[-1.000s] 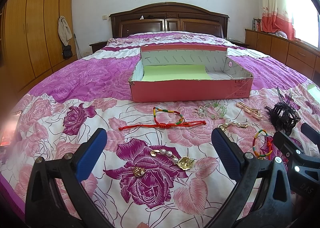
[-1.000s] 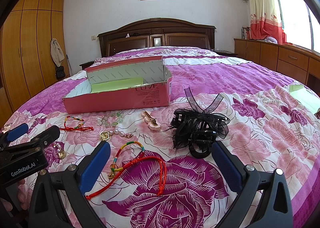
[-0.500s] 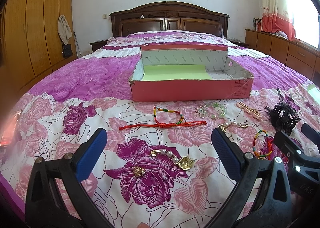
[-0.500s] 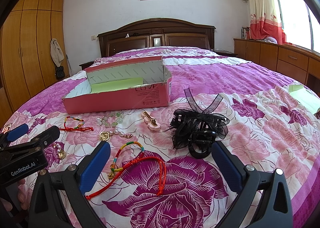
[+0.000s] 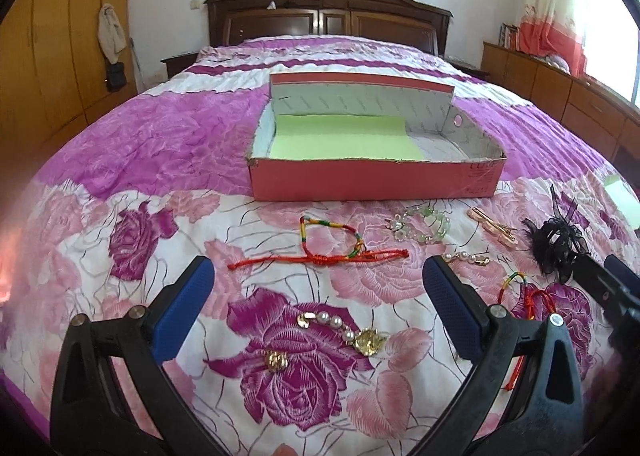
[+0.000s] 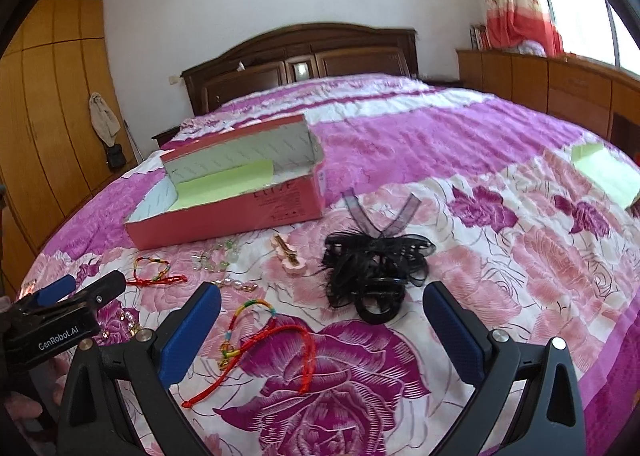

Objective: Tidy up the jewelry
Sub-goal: 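Grasp the rainbow string bracelet with the left tool while the right tool grasps the black scrunchie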

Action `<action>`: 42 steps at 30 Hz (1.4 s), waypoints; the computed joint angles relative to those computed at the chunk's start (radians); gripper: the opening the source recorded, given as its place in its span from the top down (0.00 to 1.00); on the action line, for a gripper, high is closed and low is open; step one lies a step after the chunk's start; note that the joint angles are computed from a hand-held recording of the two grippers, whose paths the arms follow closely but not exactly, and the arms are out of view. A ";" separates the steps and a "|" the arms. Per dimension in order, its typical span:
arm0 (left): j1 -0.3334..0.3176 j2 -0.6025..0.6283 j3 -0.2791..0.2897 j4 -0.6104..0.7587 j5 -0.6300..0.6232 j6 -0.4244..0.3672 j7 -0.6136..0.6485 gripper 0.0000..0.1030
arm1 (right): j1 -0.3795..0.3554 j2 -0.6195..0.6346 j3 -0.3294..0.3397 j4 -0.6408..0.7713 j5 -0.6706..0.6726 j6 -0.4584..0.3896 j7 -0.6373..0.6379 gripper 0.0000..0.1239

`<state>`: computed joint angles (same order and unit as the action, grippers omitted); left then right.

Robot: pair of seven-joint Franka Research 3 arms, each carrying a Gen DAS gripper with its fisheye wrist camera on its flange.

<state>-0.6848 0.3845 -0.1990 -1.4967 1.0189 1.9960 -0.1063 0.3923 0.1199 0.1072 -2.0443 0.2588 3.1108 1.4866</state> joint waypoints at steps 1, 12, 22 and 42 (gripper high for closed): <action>0.009 0.000 -0.001 0.001 -0.010 0.015 0.015 0.06 | -0.005 0.002 0.000 0.012 0.007 -0.026 0.001 0.17; 0.124 0.049 0.002 0.038 -0.262 0.166 0.202 0.06 | 0.009 0.150 -0.085 0.287 -0.205 -0.356 0.187 0.17; 0.155 0.094 0.010 0.048 -0.412 0.196 0.324 0.06 | -0.012 0.266 -0.071 0.432 -0.179 -0.527 0.194 0.17; 0.097 0.079 0.030 0.075 -0.363 0.153 0.302 0.76 | -0.012 0.229 -0.083 0.364 -0.169 -0.462 0.246 0.48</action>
